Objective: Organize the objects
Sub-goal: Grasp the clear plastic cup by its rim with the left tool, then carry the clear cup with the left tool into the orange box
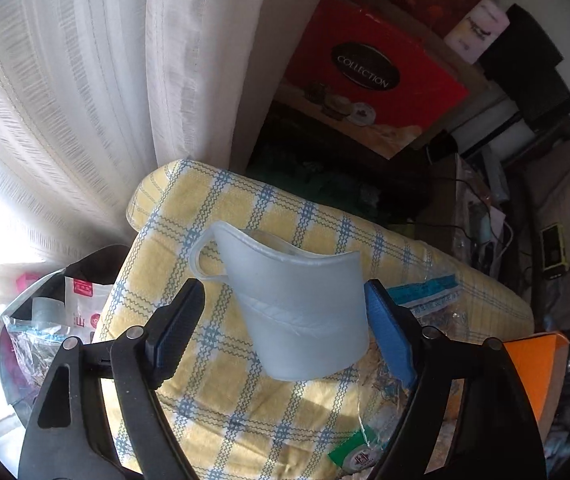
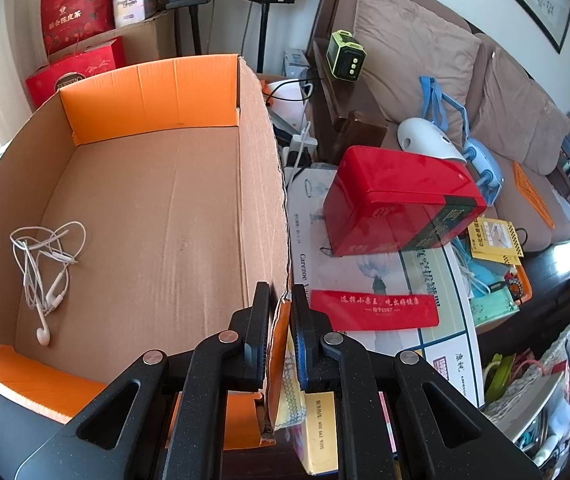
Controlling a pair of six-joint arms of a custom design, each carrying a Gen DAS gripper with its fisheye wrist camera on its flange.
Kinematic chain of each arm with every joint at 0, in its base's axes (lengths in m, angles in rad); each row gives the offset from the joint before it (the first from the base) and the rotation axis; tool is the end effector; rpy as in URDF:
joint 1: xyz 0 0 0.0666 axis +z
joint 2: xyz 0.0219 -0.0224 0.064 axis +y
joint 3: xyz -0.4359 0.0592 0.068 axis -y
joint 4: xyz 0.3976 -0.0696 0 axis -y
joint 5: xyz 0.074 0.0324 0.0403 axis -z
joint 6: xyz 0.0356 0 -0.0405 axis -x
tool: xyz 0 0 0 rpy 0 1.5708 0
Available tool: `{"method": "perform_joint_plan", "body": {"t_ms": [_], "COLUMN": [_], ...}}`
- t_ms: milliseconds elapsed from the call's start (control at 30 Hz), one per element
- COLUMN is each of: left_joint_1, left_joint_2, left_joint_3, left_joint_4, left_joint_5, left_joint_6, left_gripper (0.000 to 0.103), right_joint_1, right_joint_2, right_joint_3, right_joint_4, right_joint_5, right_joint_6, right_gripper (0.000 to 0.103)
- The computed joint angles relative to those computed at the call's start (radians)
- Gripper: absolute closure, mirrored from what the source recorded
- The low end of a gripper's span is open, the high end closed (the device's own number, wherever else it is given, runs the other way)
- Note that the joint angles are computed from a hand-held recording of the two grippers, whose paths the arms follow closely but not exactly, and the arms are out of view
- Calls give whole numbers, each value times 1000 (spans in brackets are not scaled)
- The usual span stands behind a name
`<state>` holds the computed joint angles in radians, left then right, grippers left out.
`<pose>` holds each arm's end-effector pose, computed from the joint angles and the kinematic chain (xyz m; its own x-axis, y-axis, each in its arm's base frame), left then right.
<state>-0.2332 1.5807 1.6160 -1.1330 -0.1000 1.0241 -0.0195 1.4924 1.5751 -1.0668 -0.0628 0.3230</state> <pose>0.5273 -0.1220 0.4823 -0.6089 -0.7290 -0.3128 -0.6433 0.6845 -0.3430 0.5122 -0.0082 0.5120 -0.7847 -0.3015 -0.5416 -0.2788 0.9520 -0.1262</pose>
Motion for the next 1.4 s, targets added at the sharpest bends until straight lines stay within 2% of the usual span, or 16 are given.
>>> {"method": "perform_joint_plan", "body": {"t_ms": [33,67,100,433,700,967,1400], "left_joint_1": [5,8,9,-28,-122,-252,-446], "left_joint_2": [-6,-9,-11,-75,-152,-145,-14], "left_joint_3": [-11,-18,-20,-55,-74,6,227], "left_joint_4": [18,28,26,26,54,45,48], "left_joint_5": [19,31,35,-35,-87,-137,-109], "left_joint_6": [9,16,22,15,13,-27,-127], "left_gripper": [33,45,46,46,46,46,46], "right_joint_1": [0,0,0,0,-7,-13,-20], "right_joint_2": [0,1,1,1,2,2,2], "right_joint_3": [1,2,2,1,2,6,8], "right_joint_4": [-2,-3,-3,-4,-11,-13,-19], "right_joint_5": [-2,-3,-3,-8,-34,-58,-68], "right_joint_6": [-1,-1,0,0,-14,-26,-23], "right_gripper": [93,93,93,93,93,93,93]}}
